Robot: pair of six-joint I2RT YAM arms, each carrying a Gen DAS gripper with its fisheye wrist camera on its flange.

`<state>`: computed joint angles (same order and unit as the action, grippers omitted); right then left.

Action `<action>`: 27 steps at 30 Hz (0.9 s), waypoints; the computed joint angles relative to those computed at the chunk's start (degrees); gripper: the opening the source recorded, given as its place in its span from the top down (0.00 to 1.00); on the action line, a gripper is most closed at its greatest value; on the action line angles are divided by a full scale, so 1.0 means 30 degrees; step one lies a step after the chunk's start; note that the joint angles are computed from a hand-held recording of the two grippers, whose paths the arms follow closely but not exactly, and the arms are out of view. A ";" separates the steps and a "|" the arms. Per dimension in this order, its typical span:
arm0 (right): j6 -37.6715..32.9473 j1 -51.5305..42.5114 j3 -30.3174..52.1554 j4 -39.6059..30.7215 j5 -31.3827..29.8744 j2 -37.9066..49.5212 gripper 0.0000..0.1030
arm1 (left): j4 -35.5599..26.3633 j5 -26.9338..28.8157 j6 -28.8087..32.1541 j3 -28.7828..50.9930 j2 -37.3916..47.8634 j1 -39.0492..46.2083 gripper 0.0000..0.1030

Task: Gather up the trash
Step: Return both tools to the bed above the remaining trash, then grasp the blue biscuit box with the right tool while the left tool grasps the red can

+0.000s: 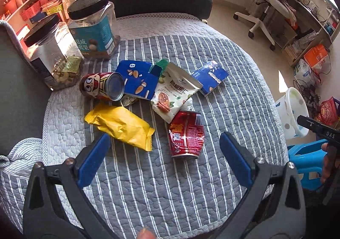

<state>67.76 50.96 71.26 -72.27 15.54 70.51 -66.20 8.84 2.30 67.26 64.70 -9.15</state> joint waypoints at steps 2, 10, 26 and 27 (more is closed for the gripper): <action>-0.0337 -0.0067 0.0318 0.0852 -0.0302 0.1088 0.25 | -0.0142 0.0428 0.0578 0.0087 0.0139 0.1337 0.01; -0.1916 -0.1025 0.2061 0.4187 -0.1694 0.5330 0.25 | -0.0269 0.1295 0.2660 0.0295 0.1208 0.4807 0.01; -0.0040 -0.3493 0.6787 0.8521 -0.2159 1.3737 0.20 | 0.2038 -0.0364 0.4872 0.0551 0.3805 0.7591 0.01; 0.0077 -0.3585 0.6984 0.8728 -0.2034 1.4074 0.20 | 0.2196 -0.0497 0.4819 0.0532 0.3990 0.7620 0.01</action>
